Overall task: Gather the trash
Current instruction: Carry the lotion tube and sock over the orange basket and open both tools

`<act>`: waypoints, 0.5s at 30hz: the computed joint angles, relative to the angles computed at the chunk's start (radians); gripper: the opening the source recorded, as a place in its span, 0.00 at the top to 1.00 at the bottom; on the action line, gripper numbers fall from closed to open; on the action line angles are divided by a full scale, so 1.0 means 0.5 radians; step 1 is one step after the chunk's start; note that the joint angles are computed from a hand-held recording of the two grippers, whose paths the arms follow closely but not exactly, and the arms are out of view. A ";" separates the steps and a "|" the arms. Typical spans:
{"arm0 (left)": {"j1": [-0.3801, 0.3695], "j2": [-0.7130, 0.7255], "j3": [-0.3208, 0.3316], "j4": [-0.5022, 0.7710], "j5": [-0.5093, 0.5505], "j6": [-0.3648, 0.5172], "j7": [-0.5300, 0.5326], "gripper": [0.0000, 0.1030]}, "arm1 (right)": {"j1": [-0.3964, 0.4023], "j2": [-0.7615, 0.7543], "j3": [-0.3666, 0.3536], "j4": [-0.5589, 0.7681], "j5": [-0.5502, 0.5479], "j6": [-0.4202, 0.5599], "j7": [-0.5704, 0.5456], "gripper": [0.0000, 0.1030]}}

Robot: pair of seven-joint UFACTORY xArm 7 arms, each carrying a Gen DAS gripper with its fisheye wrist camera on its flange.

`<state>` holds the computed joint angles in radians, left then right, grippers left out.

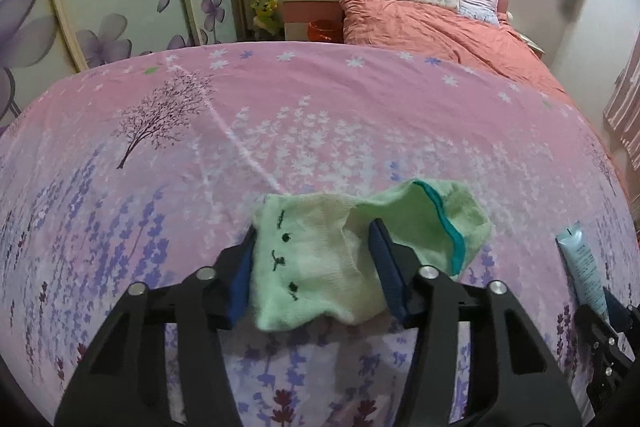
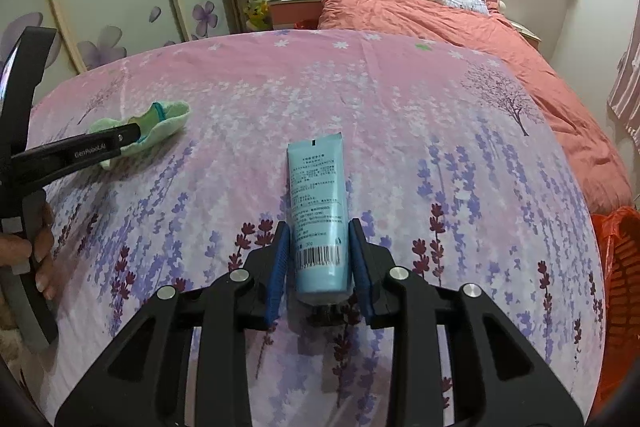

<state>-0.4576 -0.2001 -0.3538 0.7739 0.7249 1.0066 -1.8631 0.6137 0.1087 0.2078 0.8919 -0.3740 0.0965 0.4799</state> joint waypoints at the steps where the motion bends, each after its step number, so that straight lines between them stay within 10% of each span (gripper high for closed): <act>1: -0.001 0.007 -0.004 0.010 0.006 0.014 -0.001 0.63 | 0.005 0.000 -0.004 0.003 -0.006 0.002 0.012 0.72; 4: -0.014 -0.023 -0.018 -0.011 0.047 0.014 -0.042 0.92 | -0.050 -0.020 0.057 -0.034 0.178 -0.031 -0.128 0.73; 15: -0.101 -0.078 -0.175 0.106 0.168 0.144 -0.073 0.94 | -0.148 -0.408 0.050 -0.395 0.530 -0.150 -0.347 0.73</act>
